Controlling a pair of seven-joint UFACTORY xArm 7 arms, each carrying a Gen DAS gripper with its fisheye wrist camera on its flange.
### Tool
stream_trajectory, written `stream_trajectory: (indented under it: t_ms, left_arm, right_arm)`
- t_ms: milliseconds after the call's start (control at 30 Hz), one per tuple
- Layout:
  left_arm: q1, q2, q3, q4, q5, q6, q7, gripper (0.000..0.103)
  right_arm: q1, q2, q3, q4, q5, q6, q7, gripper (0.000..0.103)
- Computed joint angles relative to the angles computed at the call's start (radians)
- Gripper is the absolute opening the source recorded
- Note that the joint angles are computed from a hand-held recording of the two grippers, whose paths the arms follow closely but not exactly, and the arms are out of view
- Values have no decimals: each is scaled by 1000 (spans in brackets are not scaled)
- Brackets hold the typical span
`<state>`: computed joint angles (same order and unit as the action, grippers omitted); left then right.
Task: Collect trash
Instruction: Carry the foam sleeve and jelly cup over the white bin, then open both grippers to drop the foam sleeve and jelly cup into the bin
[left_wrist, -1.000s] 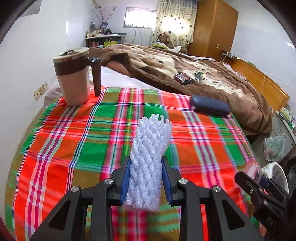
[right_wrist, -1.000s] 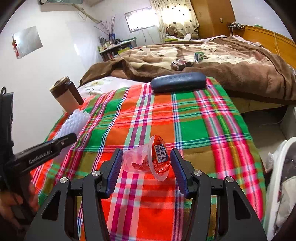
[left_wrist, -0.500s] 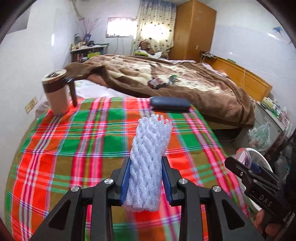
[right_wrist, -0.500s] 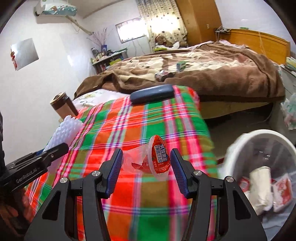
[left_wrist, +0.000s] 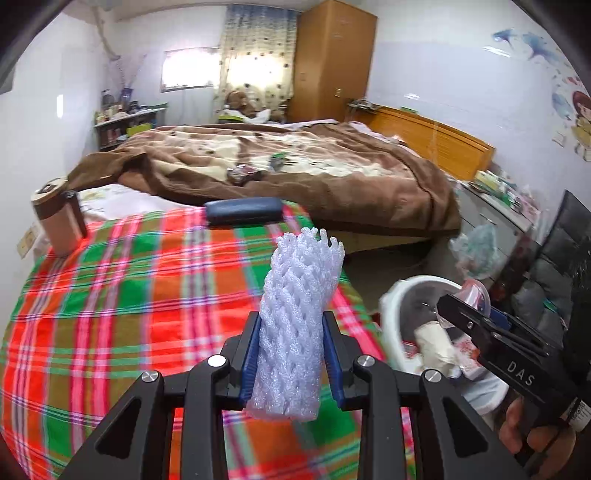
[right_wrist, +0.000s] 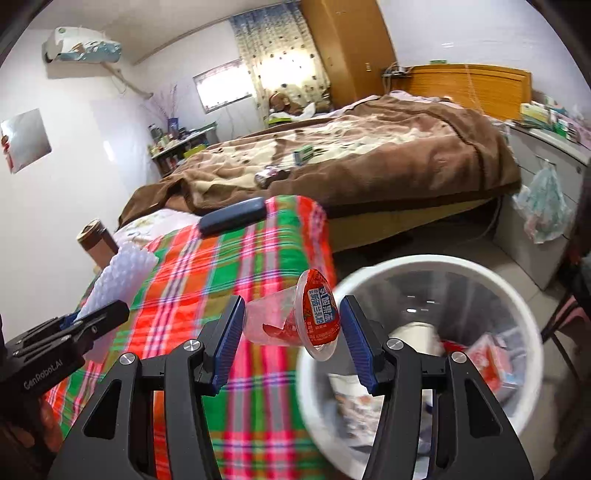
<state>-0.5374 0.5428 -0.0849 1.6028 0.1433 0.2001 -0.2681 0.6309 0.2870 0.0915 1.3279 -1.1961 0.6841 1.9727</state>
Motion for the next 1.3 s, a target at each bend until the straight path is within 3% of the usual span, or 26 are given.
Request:
stream_trajectory:
  t_ms: [233,500,967,1100,1233,1300]
  left_arm:
    - [-31,52,-71,62,-28,31,57,32]
    - [-88,127,-92,155,-56,88,95,32]
    - [-167,206,-64,246,-57,164,83,33]
    - [-169,210,-63,251,-52,170,77,40]
    - [-172,201,-57,238,-48,157,66,58]
    - [-167,196,-62,229,-50,152,64,58]
  right_arm:
    - [-31,-113,26,-141,16,56,42,55]
    - [-98,-185,70,-247,65,77,45,55]
    - [-160,-221,90,-336,137,20,-36,55]
    - [-163,-233,95,-347,140,39,-55,55]
    - [-170,-234,98,-350,154,33,-67,62]
    - [-170,-233,99,-348,150,34,-71,62]
